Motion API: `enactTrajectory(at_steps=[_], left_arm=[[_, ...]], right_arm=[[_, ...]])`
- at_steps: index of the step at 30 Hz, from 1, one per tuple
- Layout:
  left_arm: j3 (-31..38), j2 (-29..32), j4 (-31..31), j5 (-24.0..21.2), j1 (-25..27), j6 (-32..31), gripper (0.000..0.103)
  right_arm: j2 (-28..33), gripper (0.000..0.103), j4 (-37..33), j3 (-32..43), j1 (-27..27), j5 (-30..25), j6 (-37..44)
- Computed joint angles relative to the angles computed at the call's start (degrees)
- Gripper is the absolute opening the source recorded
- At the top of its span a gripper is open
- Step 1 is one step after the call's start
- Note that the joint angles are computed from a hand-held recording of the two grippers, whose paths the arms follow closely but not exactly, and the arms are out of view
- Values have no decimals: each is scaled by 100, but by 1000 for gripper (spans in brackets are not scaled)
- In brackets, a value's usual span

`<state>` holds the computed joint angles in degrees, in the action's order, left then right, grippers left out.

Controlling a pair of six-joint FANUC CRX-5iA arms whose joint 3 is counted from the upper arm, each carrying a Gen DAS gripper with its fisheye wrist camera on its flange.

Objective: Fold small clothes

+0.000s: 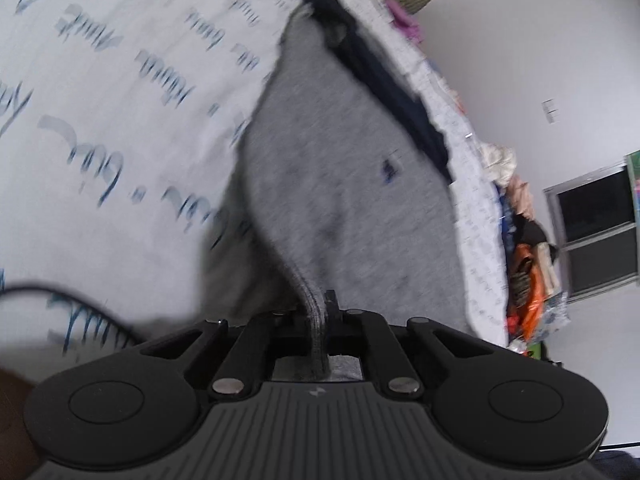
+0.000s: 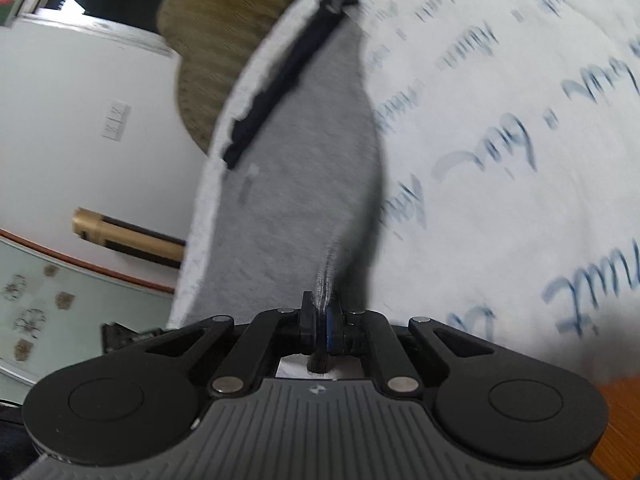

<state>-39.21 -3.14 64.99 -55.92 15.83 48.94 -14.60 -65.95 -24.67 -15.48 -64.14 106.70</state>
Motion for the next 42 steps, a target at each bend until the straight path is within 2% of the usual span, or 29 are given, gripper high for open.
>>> enactTrajectory(at_steps=[4, 8, 10, 16, 20, 25, 30, 33, 35, 36, 38, 39, 40, 41, 42], left_arm=[[190, 82, 544, -9, -72, -311, 5], [588, 307, 837, 166, -264, -480, 5], [868, 512, 979, 281, -392, -547, 5], [1916, 1376, 1619, 655, -753, -621, 5], [2939, 2189, 1612, 820, -884, -262, 5], [4579, 3385, 1053, 1087, -1021, 555, 5], [6840, 4774, -313, 1022, -1043, 2050, 5], [8349, 5693, -1254, 710, -1024, 3263, 5], [9411, 6284, -1976, 306, -1009, 4160, 5], [9702, 6483, -2063, 194, -1006, 4337, 5], [9564, 6504, -1762, 270, -1007, 4111, 9], [9135, 6348, -1338, 496, -1023, 3613, 11], [8741, 6171, -1003, 728, -1047, 3125, 18], [8530, 6035, -917, 884, -1058, 2888, 33], [8360, 5903, -888, 1032, -1064, 2738, 45]], right_arm=[[188, 9, -458, 332, -250, -126, 302], [569, 9, -1332, 656, -657, -300, 805], [801, 9, -1546, 886, -662, -167, 1011], [1790, 9, -2057, 1794, -535, 227, 1473], [2582, 9, -2386, 2571, -435, 494, 1581], [3716, 10, -2289, 3825, -119, 1178, 959], [4838, 10, -1402, 5205, 347, 1824, -222], [5371, 10, -642, 5851, 605, 2215, -1115], [5655, 11, -102, 6139, 751, 2361, -1920], [5789, 15, 152, 6291, 804, 2314, -2331], [5890, 16, 220, 6407, 821, 2228, -2418], [5885, 20, 60, 6404, 791, 2209, -2195], [5866, 31, -88, 6396, 758, 2192, -1986], [5840, 38, -128, 6400, 738, 2175, -1888], [5786, 51, -95, 6373, 742, 2207, -1846]])
